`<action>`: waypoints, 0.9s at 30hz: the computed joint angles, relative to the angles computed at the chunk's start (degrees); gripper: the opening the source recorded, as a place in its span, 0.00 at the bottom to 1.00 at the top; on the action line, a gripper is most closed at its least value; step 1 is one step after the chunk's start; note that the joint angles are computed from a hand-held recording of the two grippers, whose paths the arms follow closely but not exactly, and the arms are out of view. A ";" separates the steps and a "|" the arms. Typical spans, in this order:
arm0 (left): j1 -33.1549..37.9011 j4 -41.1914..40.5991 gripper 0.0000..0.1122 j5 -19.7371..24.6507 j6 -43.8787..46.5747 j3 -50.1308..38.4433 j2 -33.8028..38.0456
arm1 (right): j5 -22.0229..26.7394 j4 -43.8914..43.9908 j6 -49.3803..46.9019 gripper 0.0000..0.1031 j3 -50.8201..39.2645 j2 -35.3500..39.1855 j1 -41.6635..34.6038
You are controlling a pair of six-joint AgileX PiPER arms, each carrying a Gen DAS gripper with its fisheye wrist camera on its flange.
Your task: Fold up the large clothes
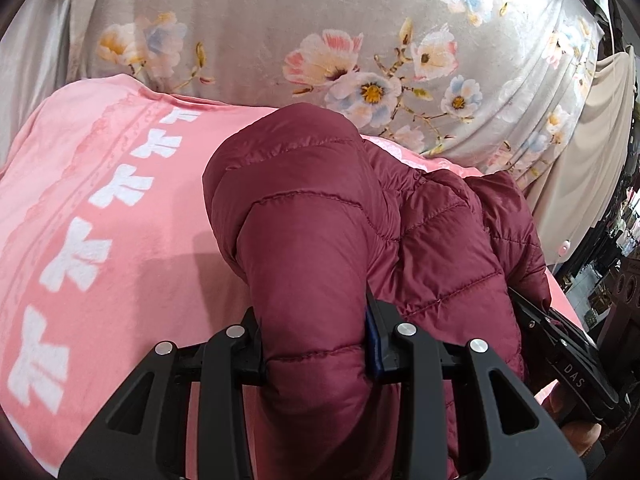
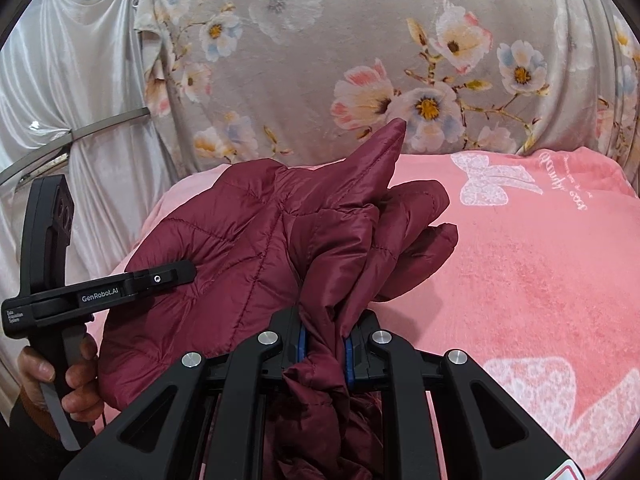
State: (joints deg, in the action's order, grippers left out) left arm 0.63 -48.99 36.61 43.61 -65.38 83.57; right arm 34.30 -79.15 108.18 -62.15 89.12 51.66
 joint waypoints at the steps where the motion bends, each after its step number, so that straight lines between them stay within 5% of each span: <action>1: -0.66 0.03 0.30 -1.12 0.15 -0.62 1.47 | -1.20 -0.18 0.23 0.14 -0.31 0.78 -1.22; 16: -3.13 0.54 0.31 -7.27 0.74 -3.90 10.58 | -8.22 -0.58 3.48 0.14 -3.10 8.54 -8.13; 23: -1.12 -3.44 0.40 -6.27 4.38 -5.07 14.40 | -10.33 0.19 5.20 0.16 -4.29 12.40 -9.95; 27: -2.47 2.51 0.54 -8.52 -2.09 -6.15 15.45 | -9.57 4.43 1.93 0.25 -5.80 13.53 -10.13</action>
